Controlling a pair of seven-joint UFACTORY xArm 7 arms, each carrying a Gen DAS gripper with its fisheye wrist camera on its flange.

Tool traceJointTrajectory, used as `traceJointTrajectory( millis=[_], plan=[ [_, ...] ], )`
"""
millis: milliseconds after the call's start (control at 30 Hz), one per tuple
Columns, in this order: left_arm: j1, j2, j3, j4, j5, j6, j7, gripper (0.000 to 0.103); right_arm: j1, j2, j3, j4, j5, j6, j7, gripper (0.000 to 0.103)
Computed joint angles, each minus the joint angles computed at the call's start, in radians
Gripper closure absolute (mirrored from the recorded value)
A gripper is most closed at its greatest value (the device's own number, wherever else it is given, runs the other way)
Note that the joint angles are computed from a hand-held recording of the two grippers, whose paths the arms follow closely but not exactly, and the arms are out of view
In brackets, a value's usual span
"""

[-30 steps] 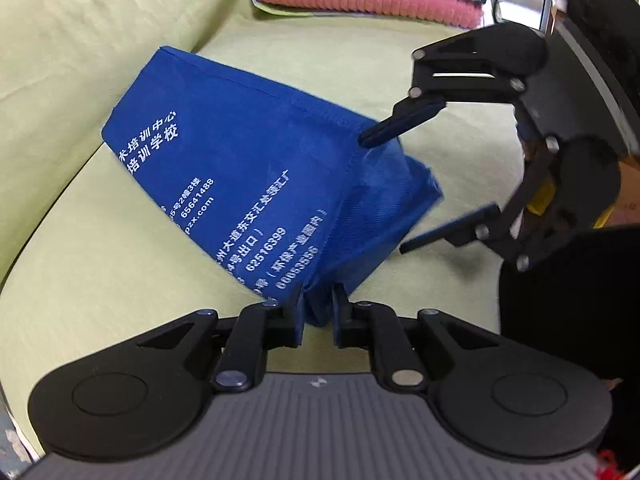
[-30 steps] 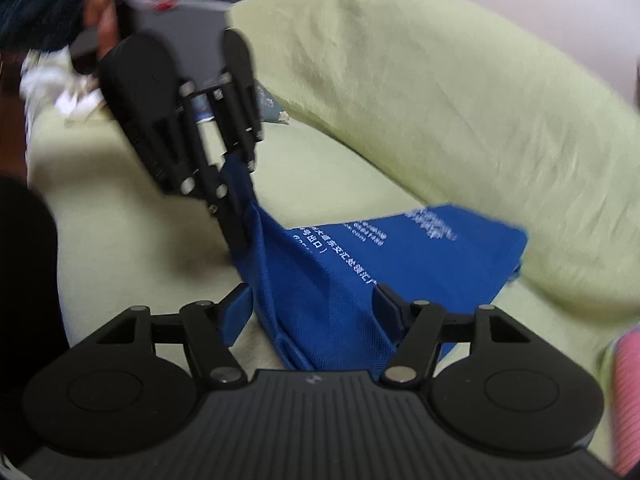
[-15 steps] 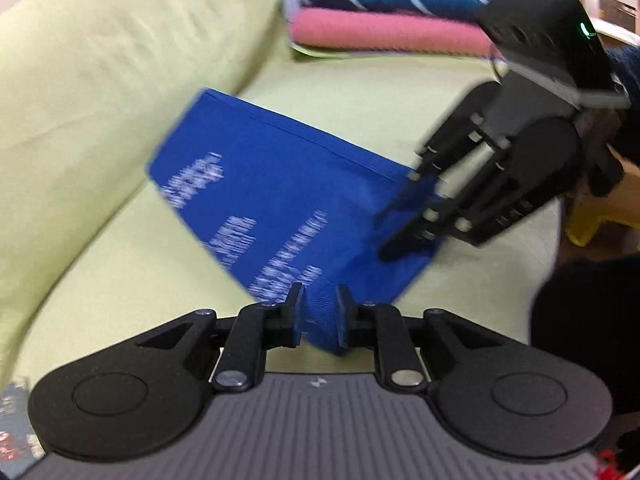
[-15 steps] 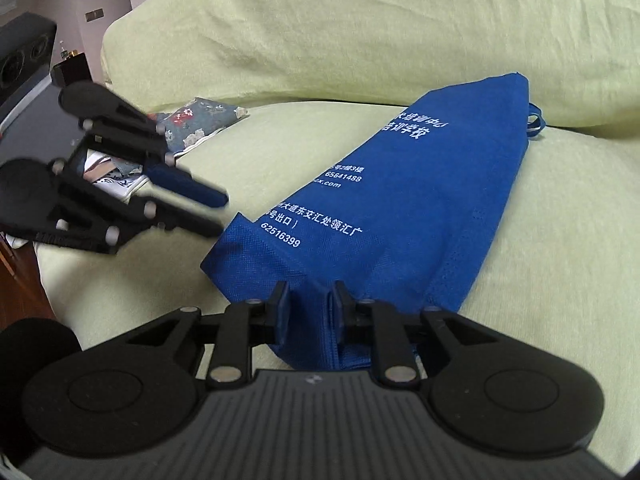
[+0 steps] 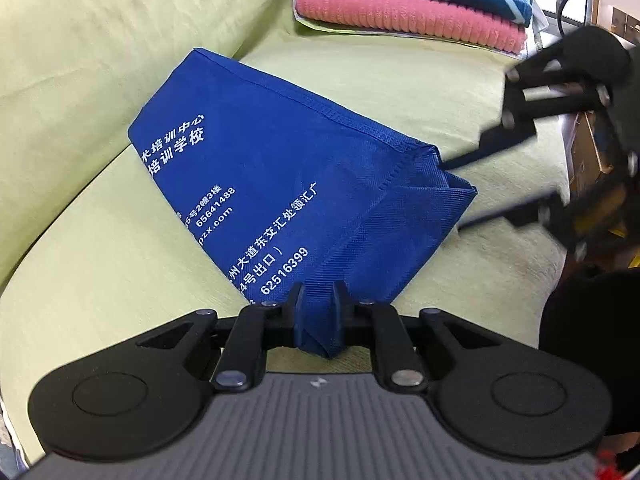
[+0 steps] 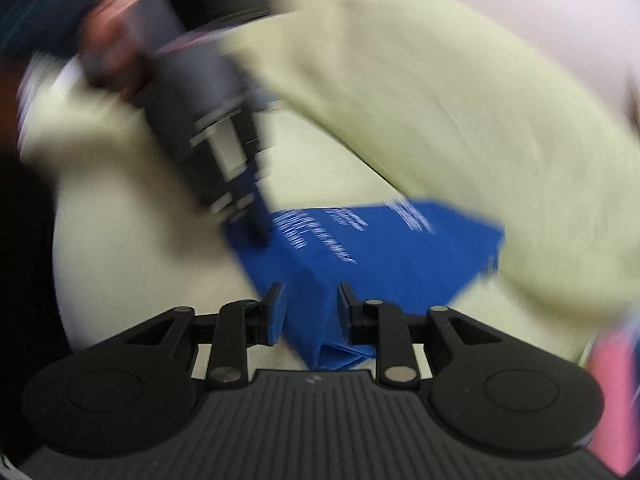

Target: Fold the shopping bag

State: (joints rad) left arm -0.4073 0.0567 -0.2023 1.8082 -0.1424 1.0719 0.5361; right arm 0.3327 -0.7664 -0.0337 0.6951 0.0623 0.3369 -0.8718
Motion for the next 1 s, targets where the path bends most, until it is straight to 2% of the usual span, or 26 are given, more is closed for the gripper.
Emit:
traceJointTrajectory(
  millis=[67,133,233,300,333,400,433,567,700,800,833,867,933,1000],
  plan=[
    [-0.001,0.012,-0.001,0.017,0.0,0.012,0.003,0.088,-0.027,0.016,0.024,-0.041,-0.084,-0.072,-0.081,0.081],
    [0.0,0.024,0.0,0.038,-0.008,0.032,0.004,0.088,-0.011,0.038,0.007,-0.056,-0.11,-0.122,-0.136,0.08],
    [0.003,0.023,0.001,0.033,-0.021,0.022,0.031,0.088,0.01,0.075,-0.013,-0.047,-0.094,-0.146,-0.152,0.084],
    [0.002,0.011,-0.001,0.012,-0.016,-0.002,0.068,0.087,0.016,0.088,-0.02,-0.022,-0.062,-0.106,-0.128,0.086],
    [-0.001,-0.02,-0.004,-0.031,0.006,-0.042,0.118,0.084,0.017,0.093,-0.022,-0.007,-0.044,-0.081,-0.114,0.086],
    [-0.008,-0.092,-0.009,-0.134,0.045,-0.135,0.237,0.071,0.021,0.107,-0.031,0.023,-0.006,-0.038,-0.088,0.086],
    [-0.012,-0.129,-0.01,-0.189,0.059,-0.179,0.311,0.061,0.03,0.115,-0.042,0.042,0.017,-0.014,-0.08,0.086],
    [-0.024,-0.197,-0.012,-0.312,0.138,-0.252,0.557,0.06,0.063,0.157,-0.096,0.135,0.123,0.108,-0.08,0.086],
    [-0.036,-0.201,-0.007,-0.383,0.166,-0.399,0.753,0.059,0.067,0.202,-0.142,0.227,0.241,0.23,-0.105,0.086],
    [-0.042,-0.173,-0.002,-0.383,0.169,-0.435,0.889,0.068,0.053,0.228,-0.154,0.267,0.305,0.285,-0.145,0.086],
    [-0.041,-0.16,-0.002,-0.367,0.165,-0.419,0.907,0.082,0.041,0.23,-0.147,0.27,0.318,0.289,-0.151,0.086],
    [-0.038,-0.145,-0.004,-0.339,0.158,-0.383,0.901,0.091,0.027,0.229,-0.137,0.268,0.328,0.288,-0.154,0.086],
    [-0.034,-0.113,-0.006,-0.281,0.145,-0.311,0.889,0.093,0.001,0.208,-0.109,0.243,0.335,0.26,-0.162,0.084],
    [-0.026,-0.077,-0.004,-0.213,0.112,-0.24,0.846,0.094,-0.009,0.146,-0.078,0.162,0.314,0.165,-0.199,0.078]
  ],
)
